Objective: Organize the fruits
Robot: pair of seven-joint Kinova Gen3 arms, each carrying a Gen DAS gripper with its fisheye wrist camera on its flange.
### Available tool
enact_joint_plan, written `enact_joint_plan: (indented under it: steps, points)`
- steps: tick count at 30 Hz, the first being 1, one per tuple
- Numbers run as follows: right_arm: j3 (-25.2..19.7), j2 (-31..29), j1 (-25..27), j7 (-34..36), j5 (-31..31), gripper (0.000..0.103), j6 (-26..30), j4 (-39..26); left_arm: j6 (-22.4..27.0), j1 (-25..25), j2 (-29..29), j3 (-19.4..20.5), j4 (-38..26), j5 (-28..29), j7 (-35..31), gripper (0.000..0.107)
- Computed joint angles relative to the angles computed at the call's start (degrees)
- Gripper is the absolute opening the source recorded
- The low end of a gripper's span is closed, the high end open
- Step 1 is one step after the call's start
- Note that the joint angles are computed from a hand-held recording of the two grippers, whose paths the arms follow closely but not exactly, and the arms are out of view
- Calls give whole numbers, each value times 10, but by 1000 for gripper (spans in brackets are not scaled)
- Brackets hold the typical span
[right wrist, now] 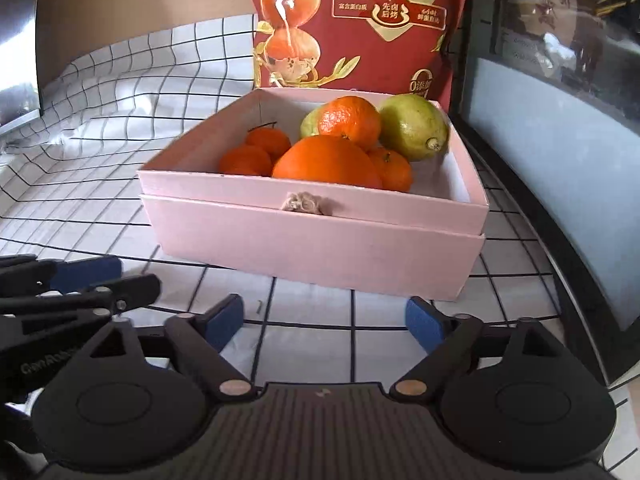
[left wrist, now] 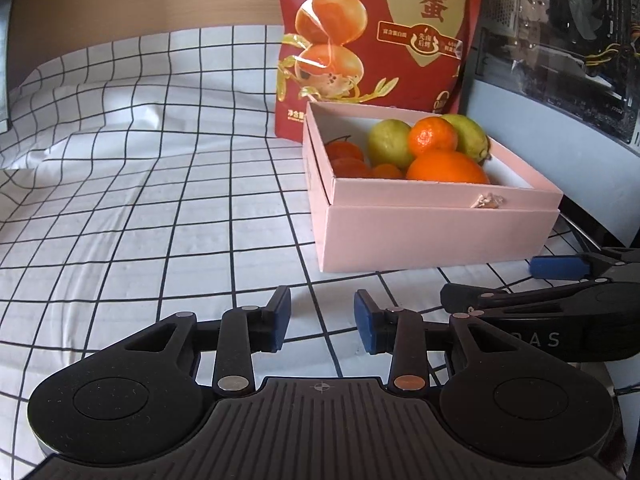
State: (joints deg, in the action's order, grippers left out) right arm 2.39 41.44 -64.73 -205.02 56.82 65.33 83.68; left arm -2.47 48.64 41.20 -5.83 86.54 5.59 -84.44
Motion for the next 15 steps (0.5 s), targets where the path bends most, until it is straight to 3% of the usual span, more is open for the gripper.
enact_joint_plan:
  steps: [3, 11, 15]
  points:
    - [2, -3, 2, -15, -3, 102, -1, 8, 0, -1, 0, 0, 0, 0, -1, 39]
    - [3, 9, 2, -28, -9, 103, 27, -5, 22, 64, 10, -80, -15, 7, 11, 40]
    - [3, 9, 2, -28, -9, 103, 27, -5, 26, 68, 12, -87, -19, 3, 27, 40]
